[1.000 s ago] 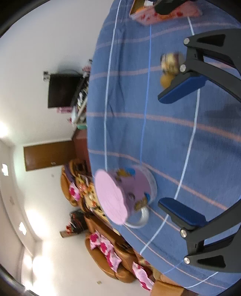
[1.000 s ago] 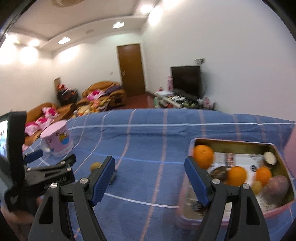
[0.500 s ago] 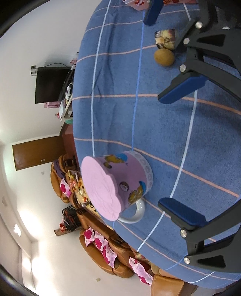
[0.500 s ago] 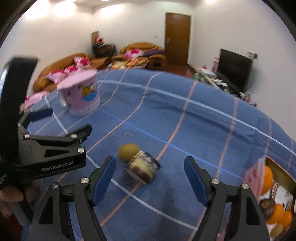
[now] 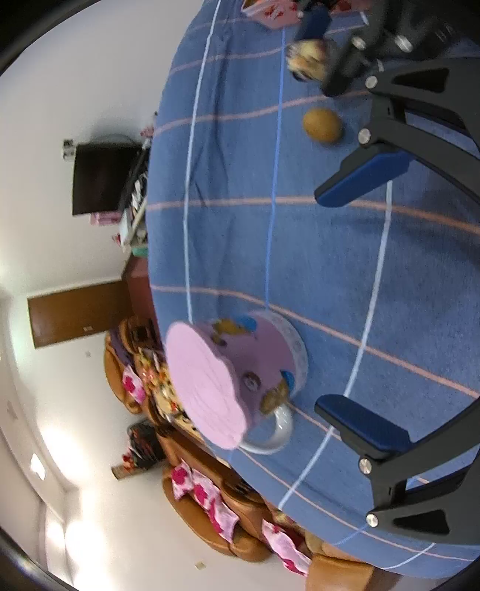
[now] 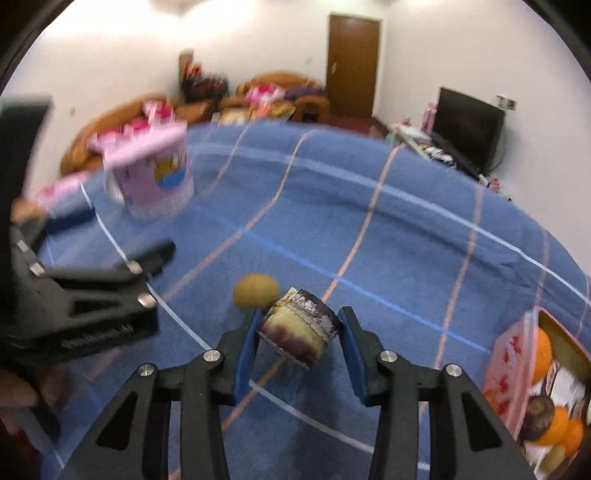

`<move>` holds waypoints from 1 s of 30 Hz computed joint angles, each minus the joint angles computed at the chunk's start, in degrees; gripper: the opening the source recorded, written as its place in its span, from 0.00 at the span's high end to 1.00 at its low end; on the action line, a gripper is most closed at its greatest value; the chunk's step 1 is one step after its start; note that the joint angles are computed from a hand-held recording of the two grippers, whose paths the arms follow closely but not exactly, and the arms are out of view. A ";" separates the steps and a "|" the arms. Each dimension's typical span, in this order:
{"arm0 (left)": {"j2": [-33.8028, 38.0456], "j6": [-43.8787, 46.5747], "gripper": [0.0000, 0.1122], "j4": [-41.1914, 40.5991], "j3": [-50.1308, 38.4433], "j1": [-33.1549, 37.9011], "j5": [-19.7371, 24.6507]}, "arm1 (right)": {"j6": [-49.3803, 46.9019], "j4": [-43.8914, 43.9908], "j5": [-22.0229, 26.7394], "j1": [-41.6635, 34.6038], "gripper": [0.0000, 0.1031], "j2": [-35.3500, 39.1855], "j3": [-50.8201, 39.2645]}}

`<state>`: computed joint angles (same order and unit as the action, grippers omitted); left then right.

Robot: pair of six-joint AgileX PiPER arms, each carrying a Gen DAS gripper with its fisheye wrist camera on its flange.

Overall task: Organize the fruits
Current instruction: 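Grasp the kiwi with the left tool while the right tool grasps the small jar, then carry the kiwi and jar over to the tin tray with both tools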

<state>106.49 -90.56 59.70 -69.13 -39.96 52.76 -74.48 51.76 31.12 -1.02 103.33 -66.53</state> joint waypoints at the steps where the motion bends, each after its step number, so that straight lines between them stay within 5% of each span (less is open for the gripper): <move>1: -0.36 -0.62 0.08 1.51 0.53 -0.49 -0.92 | -2.43 3.90 -0.29 -1.18 0.57 -1.10 1.43; 6: -1.59 0.41 0.15 4.74 1.77 -1.52 -8.09 | -18.37 26.35 -4.36 -5.90 0.57 -6.93 9.60; 13: 0.24 10.09 0.33 -3.46 -2.41 -0.78 -16.35 | -30.55 41.21 -6.85 -8.52 0.57 -11.35 15.69; 21: 9.40 27.83 0.61 -20.71 -16.29 0.36 -12.23 | -27.64 39.26 -5.65 -9.73 0.56 -10.89 15.44; 30: 8.11 26.92 0.75 -21.06 -14.79 0.66 -13.96 | -25.50 36.52 -6.78 -8.47 0.56 -9.89 14.54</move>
